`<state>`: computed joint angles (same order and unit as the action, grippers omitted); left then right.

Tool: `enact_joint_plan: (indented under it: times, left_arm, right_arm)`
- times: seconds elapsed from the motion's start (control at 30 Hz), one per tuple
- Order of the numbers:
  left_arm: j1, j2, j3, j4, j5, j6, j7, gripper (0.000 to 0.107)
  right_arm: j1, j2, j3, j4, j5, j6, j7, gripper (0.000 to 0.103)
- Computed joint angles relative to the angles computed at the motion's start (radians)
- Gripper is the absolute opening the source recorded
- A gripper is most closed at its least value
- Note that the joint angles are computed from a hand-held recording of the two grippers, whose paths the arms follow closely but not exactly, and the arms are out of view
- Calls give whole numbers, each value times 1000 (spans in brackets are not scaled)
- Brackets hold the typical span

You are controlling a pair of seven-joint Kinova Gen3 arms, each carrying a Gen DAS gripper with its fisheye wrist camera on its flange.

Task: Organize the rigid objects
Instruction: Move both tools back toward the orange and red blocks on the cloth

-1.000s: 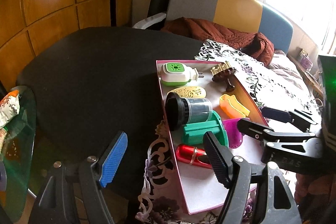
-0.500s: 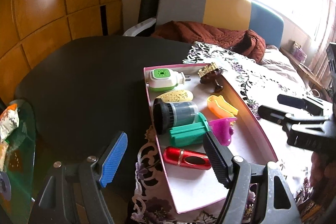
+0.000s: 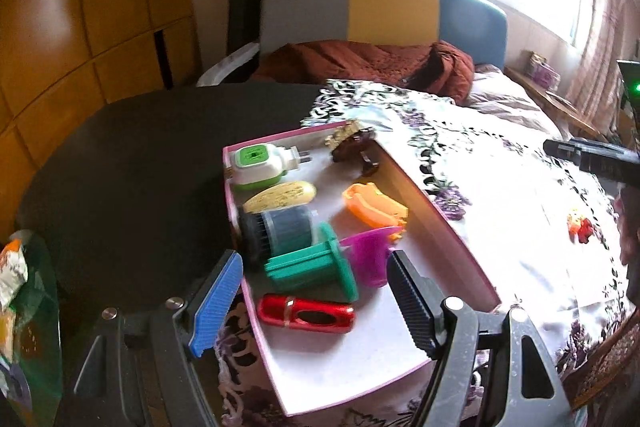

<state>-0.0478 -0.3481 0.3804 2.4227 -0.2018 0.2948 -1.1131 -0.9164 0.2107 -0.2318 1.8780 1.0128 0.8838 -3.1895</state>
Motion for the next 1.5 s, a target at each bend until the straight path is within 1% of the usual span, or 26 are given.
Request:
enact_joint_plan:
  times: [0.03, 0.07, 0.17, 0.2, 0.23, 0.27, 0.3, 0.43, 0.47, 0.5, 0.53, 0.6, 0.67, 0.73, 0.77, 0.83, 0.87, 0.9, 0.93, 0.97, 1.0, 1.07, 1.13, 1.27, 1.4, 1.5]
  left_arm:
    - [2, 6, 10, -6, -2, -2, -1, 75]
    - [10, 10, 12, -11, -2, -4, -5, 75]
    - [72, 37, -20, -33, 18, -12, -38, 75]
    - [91, 45, -28, -39, 25, -15, -48, 75]
    - [108, 53, -31, -47, 30, -21, -57, 75]
    - [117, 61, -29, -53, 31, -23, -62, 75]
    - [127, 72, -25, -64, 32, -22, -68, 75]
    - [149, 115, 4, -98, 18, -23, -69, 75]
    - [155, 127, 11, -106, 12, -25, -63, 75]
    - [173, 145, 9, -119, 12, -27, -67, 73]
    - [198, 162, -2, -130, 16, -29, -76, 72]
    - [259, 198, -36, -151, 36, -39, -110, 70]
    - [302, 244, -49, -178, 59, -49, -150, 68]
    - [386, 296, -107, -211, 118, -52, -232, 64]
    - [408, 316, -120, -224, 145, -51, -269, 61]
    - [438, 368, -119, -263, 180, -41, -329, 57]
    - [440, 398, -105, -285, 210, -37, -370, 55]
    - [423, 422, -75, -304, 246, -30, -411, 52]
    - [419, 444, -59, -324, 279, -21, -451, 50]
    - [432, 463, -62, -342, 315, -13, -492, 48]
    - [446, 495, -60, -376, 350, 5, -533, 47]
    - [436, 537, -29, -416, 415, 22, -602, 47]
    - [453, 582, -17, -465, 445, 39, -634, 47]
    - [512, 678, -21, -578, 439, 83, -658, 46]
    - [547, 757, -26, -677, 437, 131, -667, 46]
    - [591, 803, -49, -742, 411, 163, -655, 46]
  right_arm:
    - [16, -9, -10, 14, 11, 20, -24, 84]
    - [45, -16, -38, 31, 34, 40, -65, 84]
    - [177, -45, -138, 89, 75, 110, -187, 84]
    - [210, -54, -155, 109, 83, 125, -228, 84]
    - [226, -60, -153, 128, 85, 140, -268, 84]
    - [223, -63, -135, 142, 86, 153, -309, 84]
    - [206, -67, -99, 159, 81, 166, -350, 84]
    - [100, -109, 86, 232, 15, 203, -512, 84]
    - [82, -142, 132, 251, -11, 196, -553, 84]
    - [57, -166, 161, 265, -21, 200, -594, 84]
    - [51, -190, 173, 283, -31, 209, -634, 85]
    - [92, -208, 142, 314, -35, 198, -716, 85]
    - [184, -218, 63, 345, -22, 155, -794, 85]
    - [271, -224, -11, 357, -27, 120, -828, 85]
    - [301, -227, -31, 357, -35, 108, -826, 85]
    - [375, -230, -86, 369, -28, 70, -828, 85]
    - [418, -230, -131, 371, -27, 62, -830, 85]
    - [462, -229, -174, 377, -15, 52, -842, 85]
    - [489, -228, -204, 388, 8, 45, -867, 85]
    - [498, -227, -220, 393, 18, 48, -885, 85]
    - [495, -229, -219, 396, 23, 48, -897, 86]
    - [515, -235, -232, 401, 24, 35, -896, 86]
    - [524, -241, -230, 406, 23, 16, -898, 86]
    - [516, -250, -212, 418, 39, -6, -915, 86]
    - [542, -259, -221, 432, 48, -36, -936, 87]
    - [566, -265, -221, 439, 48, -74, -938, 87]
